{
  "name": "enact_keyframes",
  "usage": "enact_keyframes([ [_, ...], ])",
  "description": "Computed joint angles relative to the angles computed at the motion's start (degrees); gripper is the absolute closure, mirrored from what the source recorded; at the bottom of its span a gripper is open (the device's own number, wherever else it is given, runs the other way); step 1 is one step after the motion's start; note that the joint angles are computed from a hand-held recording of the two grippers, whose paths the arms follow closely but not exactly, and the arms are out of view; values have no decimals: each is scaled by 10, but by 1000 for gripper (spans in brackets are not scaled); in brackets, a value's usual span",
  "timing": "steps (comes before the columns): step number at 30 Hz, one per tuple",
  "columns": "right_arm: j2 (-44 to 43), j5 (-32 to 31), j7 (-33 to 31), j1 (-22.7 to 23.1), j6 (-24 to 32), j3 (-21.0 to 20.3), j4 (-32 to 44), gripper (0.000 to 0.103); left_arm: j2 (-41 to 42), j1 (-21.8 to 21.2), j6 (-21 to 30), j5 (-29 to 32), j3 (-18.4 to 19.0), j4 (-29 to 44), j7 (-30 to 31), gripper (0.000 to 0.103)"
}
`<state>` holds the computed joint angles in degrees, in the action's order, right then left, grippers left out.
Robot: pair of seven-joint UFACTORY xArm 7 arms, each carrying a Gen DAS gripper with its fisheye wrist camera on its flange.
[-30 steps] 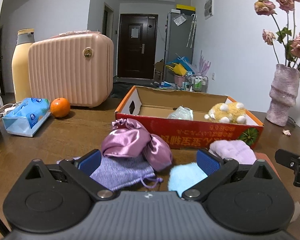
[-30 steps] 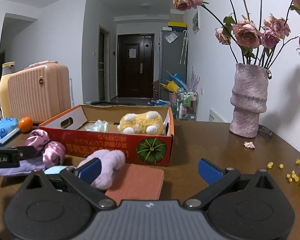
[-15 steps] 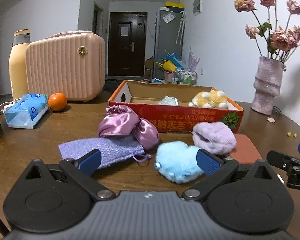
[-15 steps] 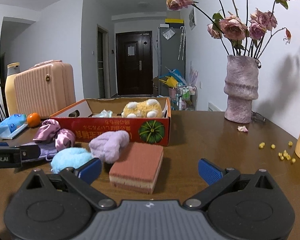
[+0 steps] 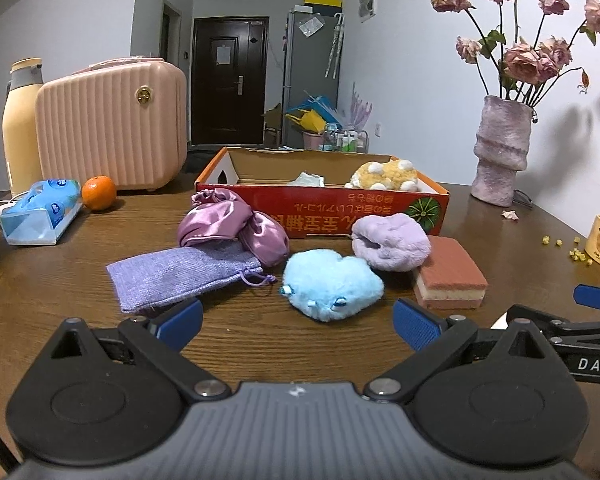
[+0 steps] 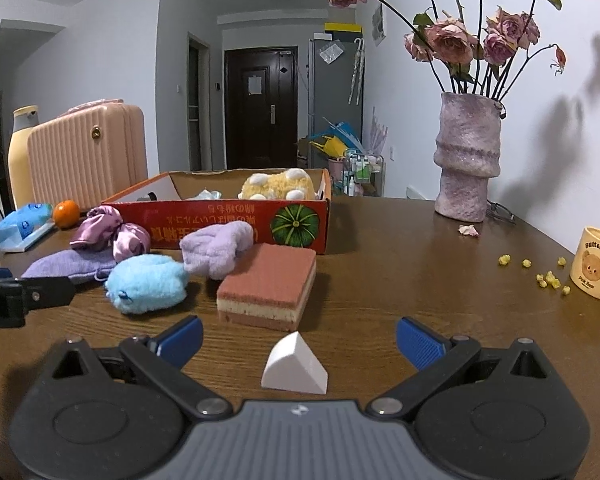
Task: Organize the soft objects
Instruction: 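Grasp the white triangular foam piece with the right gripper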
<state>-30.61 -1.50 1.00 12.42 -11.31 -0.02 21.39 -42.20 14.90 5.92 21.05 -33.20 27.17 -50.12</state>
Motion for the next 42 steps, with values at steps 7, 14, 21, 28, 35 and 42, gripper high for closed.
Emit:
enact_keyframes([
  [7,7,0,2,-12,13,12,6,0,7,-14,5,-3,14,0,4,0],
  [14,35,5,-1,4,47,0,29,2,10,-22,10,-3,19,2,5,0],
  [21,58,16,-10,15,79,-7,50,14,12,-25,15,0,20,3,3,0],
  [28,68,47,-38,58,103,-44,64,35,14,-26,18,3,21,4,0,0],
  [35,73,72,-55,63,100,-45,67,55,17,-26,19,7,22,5,-2,0],
  [42,70,87,-66,77,94,-59,64,70,18,-27,19,9,23,6,-4,0],
])
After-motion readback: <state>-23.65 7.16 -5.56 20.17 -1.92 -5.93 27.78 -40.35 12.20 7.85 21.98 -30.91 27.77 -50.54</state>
